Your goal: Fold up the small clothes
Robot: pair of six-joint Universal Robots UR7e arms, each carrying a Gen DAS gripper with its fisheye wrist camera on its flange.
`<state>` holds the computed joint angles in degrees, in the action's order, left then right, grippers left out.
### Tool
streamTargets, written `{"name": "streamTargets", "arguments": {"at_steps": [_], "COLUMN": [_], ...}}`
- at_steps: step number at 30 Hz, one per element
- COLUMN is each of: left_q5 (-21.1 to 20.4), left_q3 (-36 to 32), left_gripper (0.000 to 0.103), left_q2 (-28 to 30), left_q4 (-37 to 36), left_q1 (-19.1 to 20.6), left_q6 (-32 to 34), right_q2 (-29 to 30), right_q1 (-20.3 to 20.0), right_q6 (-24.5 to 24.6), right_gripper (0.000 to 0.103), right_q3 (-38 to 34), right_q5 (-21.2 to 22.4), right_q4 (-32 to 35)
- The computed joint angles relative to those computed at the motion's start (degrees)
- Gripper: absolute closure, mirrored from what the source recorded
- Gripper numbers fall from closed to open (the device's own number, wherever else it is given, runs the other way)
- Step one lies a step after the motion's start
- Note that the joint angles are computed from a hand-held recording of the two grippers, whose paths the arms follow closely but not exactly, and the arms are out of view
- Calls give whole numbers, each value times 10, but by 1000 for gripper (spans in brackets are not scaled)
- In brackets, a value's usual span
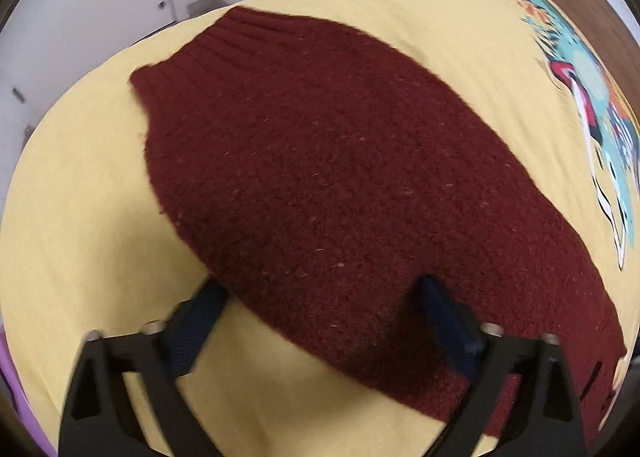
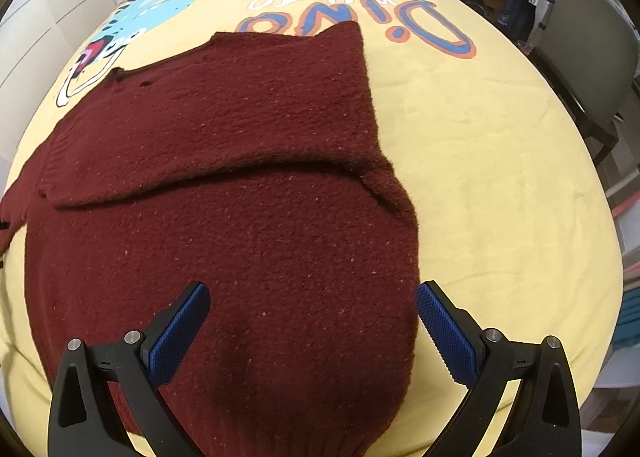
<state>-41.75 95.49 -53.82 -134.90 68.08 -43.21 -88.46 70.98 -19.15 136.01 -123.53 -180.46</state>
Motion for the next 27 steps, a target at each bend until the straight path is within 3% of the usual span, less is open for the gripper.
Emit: {"name": "streamTargets", "arguments": {"at_steps": [2, 3, 4, 14, 19, 27], "left_q5": [-3, -11, -19, -21, -51, -135], "left_q3": [-8, -19, -24, -16, -19, -114], "left_gripper": [62, 72, 91, 96, 96, 97], "left_q2": [3, 11, 11, 4, 27, 131], "left_q4": [-2, -4, 2, 0, -16, -38], "left_q1": [-3, -2, -2, -65, -110, -177], "left_q6": [30, 45, 56, 129, 169, 250], "right_q2": [1, 1, 1, 21, 19, 10], "right_q1": [-1, -2, -3, 0, 5, 23], "right_q6": [-4, -6, -6, -14, 1, -7], "right_gripper": [1, 1, 1, 1, 1, 1], "right_q3": [-3, -4, -5, -43, -66, -88], "right_q5": [0, 2, 4, 3, 15, 17], "right_q4": [1, 1, 4, 14, 33, 40]}}
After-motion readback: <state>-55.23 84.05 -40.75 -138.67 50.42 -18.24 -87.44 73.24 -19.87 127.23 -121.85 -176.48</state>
